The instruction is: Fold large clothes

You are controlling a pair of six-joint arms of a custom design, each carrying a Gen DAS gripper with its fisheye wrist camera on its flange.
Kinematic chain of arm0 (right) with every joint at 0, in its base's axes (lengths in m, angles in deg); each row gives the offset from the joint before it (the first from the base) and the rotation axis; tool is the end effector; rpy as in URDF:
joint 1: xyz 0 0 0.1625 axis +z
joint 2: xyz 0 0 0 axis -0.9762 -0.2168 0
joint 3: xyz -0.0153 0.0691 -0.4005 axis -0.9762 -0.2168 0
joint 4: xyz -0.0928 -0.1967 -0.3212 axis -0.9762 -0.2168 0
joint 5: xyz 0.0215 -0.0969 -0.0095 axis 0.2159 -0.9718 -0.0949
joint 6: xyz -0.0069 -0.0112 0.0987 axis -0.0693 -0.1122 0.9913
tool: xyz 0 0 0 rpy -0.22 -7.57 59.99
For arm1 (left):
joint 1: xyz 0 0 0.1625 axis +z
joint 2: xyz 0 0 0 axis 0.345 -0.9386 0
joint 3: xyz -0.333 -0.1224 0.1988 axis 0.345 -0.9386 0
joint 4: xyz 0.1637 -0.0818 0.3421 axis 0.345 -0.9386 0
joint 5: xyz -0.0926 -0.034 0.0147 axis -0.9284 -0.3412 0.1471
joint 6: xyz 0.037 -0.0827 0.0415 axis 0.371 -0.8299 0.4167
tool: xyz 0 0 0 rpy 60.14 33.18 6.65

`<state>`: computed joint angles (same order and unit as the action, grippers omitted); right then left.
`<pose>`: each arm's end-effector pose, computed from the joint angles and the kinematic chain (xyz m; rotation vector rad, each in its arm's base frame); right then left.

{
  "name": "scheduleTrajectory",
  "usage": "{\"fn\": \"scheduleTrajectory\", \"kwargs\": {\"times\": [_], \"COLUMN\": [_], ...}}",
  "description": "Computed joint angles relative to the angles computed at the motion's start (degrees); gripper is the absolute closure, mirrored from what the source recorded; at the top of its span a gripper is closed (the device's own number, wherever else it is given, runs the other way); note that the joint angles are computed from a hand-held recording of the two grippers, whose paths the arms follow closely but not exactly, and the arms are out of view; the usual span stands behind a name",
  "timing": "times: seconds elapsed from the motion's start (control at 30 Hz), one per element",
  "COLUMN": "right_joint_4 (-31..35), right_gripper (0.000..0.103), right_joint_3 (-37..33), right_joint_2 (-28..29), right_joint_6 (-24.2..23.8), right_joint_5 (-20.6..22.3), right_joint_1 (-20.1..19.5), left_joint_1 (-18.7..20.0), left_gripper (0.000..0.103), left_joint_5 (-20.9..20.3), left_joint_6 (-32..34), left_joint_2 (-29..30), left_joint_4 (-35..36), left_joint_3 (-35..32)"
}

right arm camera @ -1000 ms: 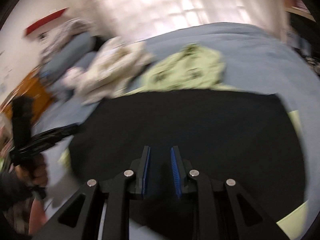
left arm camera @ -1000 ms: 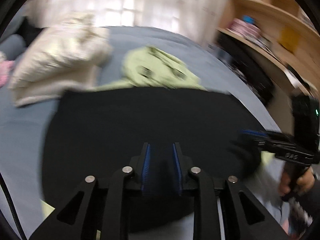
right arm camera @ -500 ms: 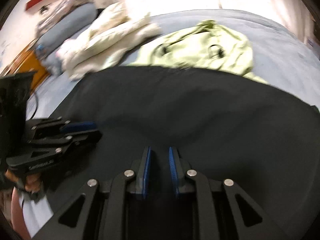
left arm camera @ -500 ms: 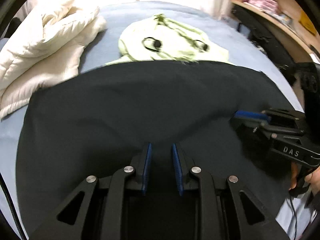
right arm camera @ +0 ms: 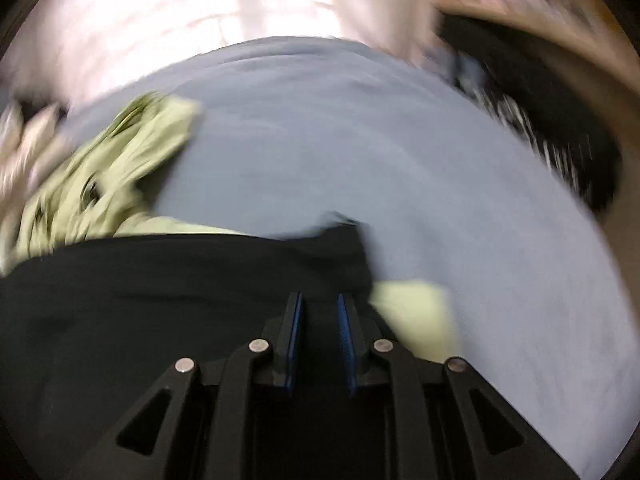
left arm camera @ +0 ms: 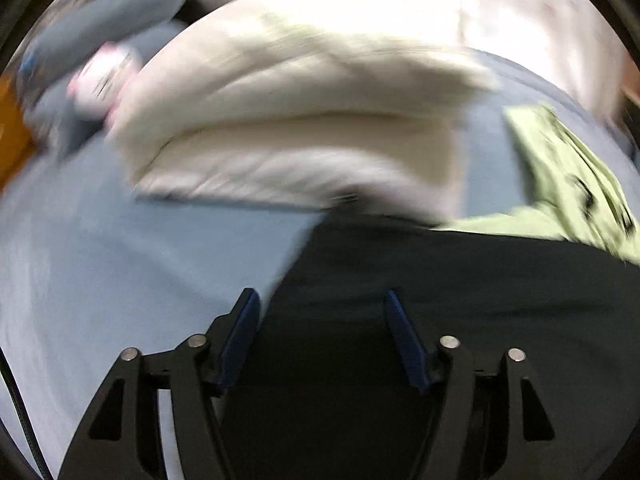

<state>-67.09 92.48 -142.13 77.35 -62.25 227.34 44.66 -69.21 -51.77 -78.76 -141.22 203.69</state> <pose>0.3110 -0.1230 0.0698 -0.5555 -1.9479 1.0980 0.0380 -0.4002 0.4347 0.5090 2.2842 -0.6321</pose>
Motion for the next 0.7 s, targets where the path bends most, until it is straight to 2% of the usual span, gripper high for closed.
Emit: {"fn": "scheduleTrajectory", "kwargs": {"times": [0.07, 0.13, 0.27, 0.37, 0.43, 0.53, 0.63, 0.7], "right_joint_4": [9.2, 12.9, 14.0, 15.2, 15.0, 13.4, 9.7, 8.6], "right_gripper": [0.094, 0.094, 0.091, 0.087, 0.087, 0.085, 0.072, 0.055], "right_joint_3": [-3.1, -4.6, -5.3, -6.6, -6.6, -6.8, -6.2, -5.6], "right_joint_2": [1.1, 2.5, 3.3, 3.5, 2.6, 0.5, -1.3, -2.8], "right_joint_6": [3.6, 6.3, 8.0, 6.8, 6.1, 7.4, 7.1, 7.7], "right_joint_5": [3.9, 5.7, 8.7, 10.0, 10.4, 11.3, 11.3, 10.6], "right_joint_1": [1.0, 2.2, 3.9, 2.9, 2.7, 4.7, 6.8, 8.4], "left_joint_1": [2.2, 2.4, 2.3, 1.0, -1.3, -4.8, -8.0, -9.2], "left_gripper": [0.031, 0.028, 0.024, 0.024, 0.024, 0.024, 0.024, 0.023], "left_joint_5": [-2.2, -2.1, -1.5, -0.4, 1.6, 2.5, 2.8, 2.6], "left_joint_6": [-0.9, 0.4, 0.9, -0.9, -1.4, -1.3, -1.9, -1.7], "left_joint_2": [0.3, -0.4, -0.7, -0.5, -0.3, -2.8, -5.4, -6.7], "left_joint_4": [1.5, 2.3, 4.0, 7.1, 8.4, 13.1, 19.3, 22.2], "left_joint_3": [-2.2, -2.5, -3.0, -4.3, -4.0, -4.3, -5.6, -6.7]}}
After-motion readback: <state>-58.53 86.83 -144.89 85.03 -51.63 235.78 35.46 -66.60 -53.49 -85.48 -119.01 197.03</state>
